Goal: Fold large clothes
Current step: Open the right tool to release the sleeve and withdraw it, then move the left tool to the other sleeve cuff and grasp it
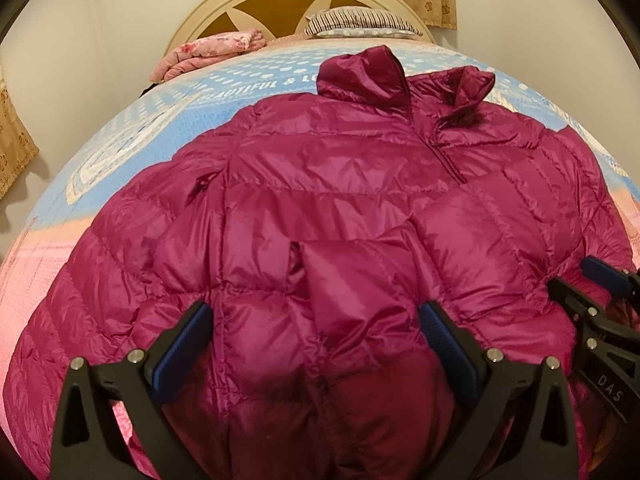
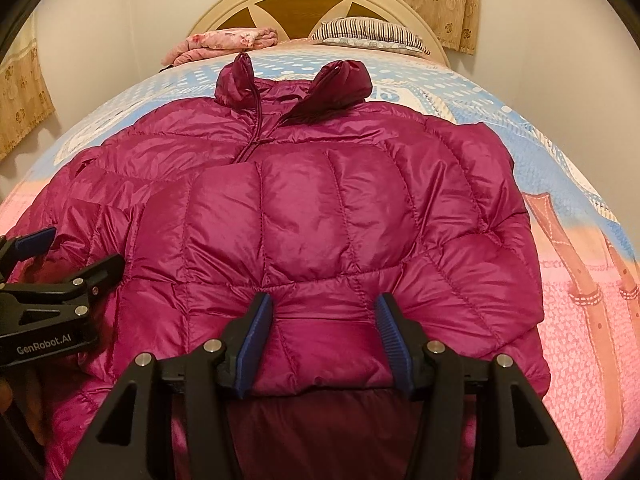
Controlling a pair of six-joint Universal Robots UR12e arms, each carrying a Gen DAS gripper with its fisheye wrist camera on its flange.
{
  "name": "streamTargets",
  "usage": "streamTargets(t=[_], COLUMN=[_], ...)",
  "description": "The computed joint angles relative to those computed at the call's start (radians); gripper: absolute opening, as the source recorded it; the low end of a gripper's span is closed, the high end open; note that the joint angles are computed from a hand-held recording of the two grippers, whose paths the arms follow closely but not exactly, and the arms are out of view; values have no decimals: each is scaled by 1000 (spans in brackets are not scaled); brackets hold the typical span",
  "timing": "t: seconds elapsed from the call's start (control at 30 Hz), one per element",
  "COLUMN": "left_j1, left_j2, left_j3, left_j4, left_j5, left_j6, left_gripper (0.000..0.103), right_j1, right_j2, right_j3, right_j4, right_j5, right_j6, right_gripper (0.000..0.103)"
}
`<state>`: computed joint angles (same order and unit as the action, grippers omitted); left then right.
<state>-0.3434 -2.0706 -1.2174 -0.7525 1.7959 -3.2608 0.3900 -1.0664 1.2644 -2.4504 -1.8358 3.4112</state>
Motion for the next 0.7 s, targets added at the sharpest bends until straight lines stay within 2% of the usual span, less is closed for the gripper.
streamTargets(t=[0.23,0.33,0.4,0.47,0.53,0.57,0.63,0.67,0.7], left_j1=[13,8,6,12,22,29,50,62,71], left_j2=[27,28,43,76,110,129,172,196,211], left_j3=[-35,-34,-55,-96,-139,-162,-219,-251,-271], left_j4=[23,27,64,121,170,189,237,256,262], left_j5=[-45,-28,-15,-21,-17,-5,11,31,48], left_j6=[25,29,33,30,27,20,16,12,9], left_gripper=[103,103,103,103,103,103,103,103,103], right_j1=[2,5,2,1,9,17,22,22,24], right_j2=[4,7,4,-5,-15,-14,-6,2,11], right_j3=[-5,-11,-19,-31,-27,-33,-50,-61,-72], right_j4=[5,14,34,54,-11,-43,-55,-40,-21], right_j5=[-8,-25,-13,-1,-3,-9,37,77,85], right_j6=[-3,-10,-3,19,33,22,-13,-28,-38], right_gripper=[56,57,57,57,58,62,67,67,67])
